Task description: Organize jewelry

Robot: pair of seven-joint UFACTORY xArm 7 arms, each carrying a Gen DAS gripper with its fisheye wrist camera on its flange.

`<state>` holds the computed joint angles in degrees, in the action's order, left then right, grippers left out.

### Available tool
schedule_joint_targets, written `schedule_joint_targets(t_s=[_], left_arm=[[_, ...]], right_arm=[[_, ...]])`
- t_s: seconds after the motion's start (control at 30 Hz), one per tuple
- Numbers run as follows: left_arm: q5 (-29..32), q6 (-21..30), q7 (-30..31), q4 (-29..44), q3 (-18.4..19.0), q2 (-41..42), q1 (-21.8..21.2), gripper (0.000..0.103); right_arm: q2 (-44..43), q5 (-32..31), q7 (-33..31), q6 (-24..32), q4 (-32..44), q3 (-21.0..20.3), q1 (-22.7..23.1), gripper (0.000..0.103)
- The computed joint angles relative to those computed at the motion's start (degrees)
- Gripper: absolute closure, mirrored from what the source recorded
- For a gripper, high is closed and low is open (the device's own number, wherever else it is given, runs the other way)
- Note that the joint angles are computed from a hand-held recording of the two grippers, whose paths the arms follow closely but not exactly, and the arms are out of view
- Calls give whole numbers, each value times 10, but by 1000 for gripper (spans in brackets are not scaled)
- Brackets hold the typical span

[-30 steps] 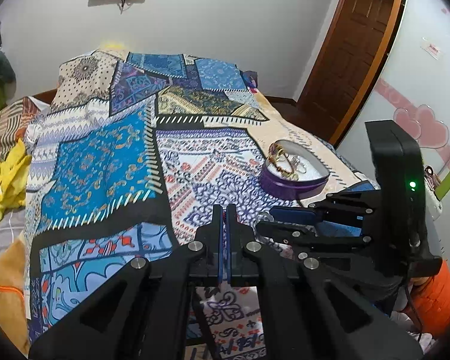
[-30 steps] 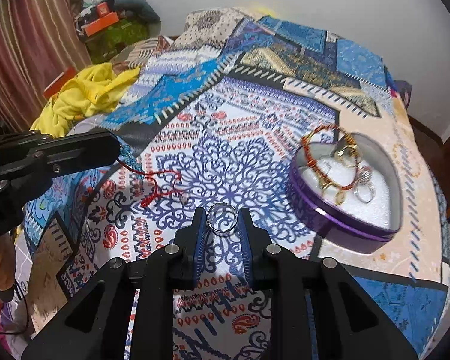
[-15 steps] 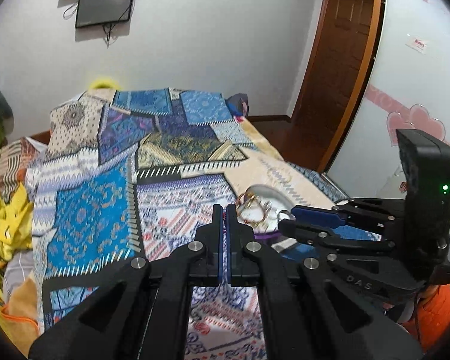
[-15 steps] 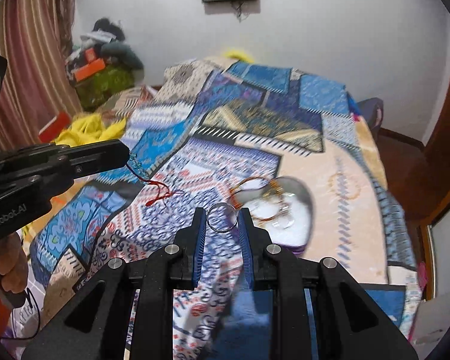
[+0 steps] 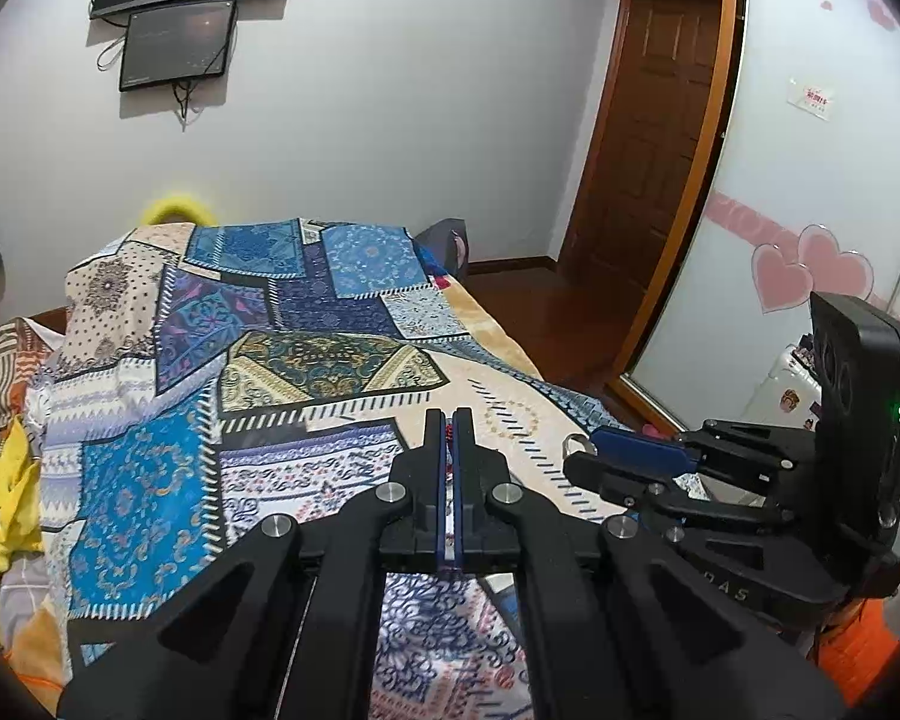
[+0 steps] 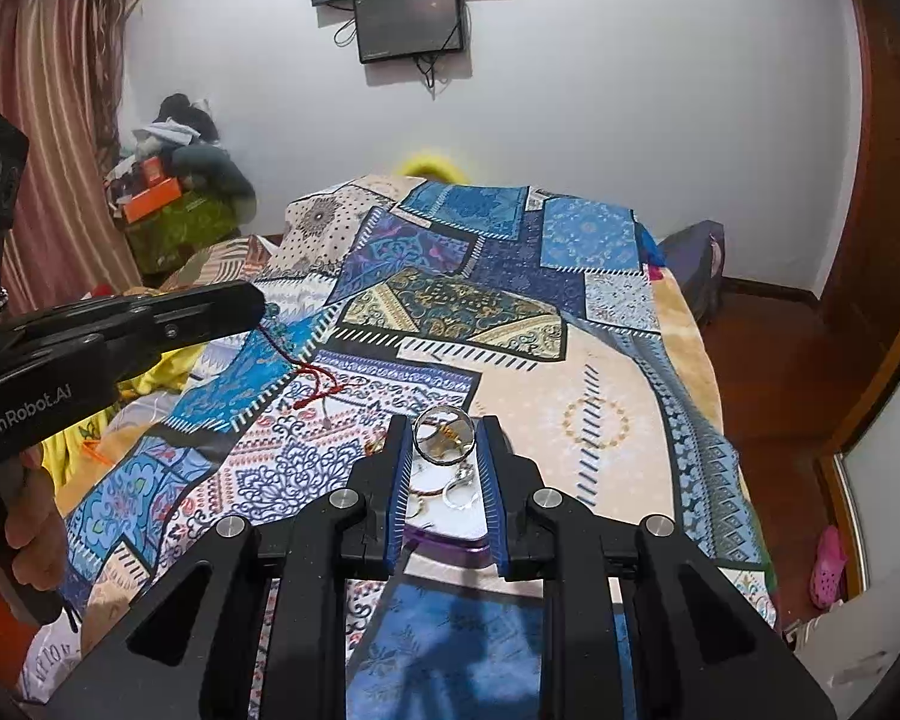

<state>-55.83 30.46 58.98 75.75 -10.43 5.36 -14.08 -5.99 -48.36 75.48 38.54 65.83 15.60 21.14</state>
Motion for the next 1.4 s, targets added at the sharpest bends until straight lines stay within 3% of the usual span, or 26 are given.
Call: schedule_joint_targets(t_s=[0.4, 0.73, 1.07, 1.23, 1.4], left_arm=[[97, 18, -83, 51, -22, 87, -3, 103], [164, 33, -121, 65, -41, 126, 4, 103], [146, 26, -114, 41, -41, 93, 18, 99], [127, 8, -110, 17, -31, 55, 20, 85], [94, -12, -94, -11, -17, 3, 16, 79]], right_arm=[[23, 78, -54, -50, -27, -24, -9, 83], [38, 124, -96, -56, -30, -33, -2, 83], [33, 124, -103, -27, -15, -32, 3, 83], [9, 90, -75, 4, -7, -18, 5, 83], [-17, 43, -40, 40, 10, 6, 4, 82]])
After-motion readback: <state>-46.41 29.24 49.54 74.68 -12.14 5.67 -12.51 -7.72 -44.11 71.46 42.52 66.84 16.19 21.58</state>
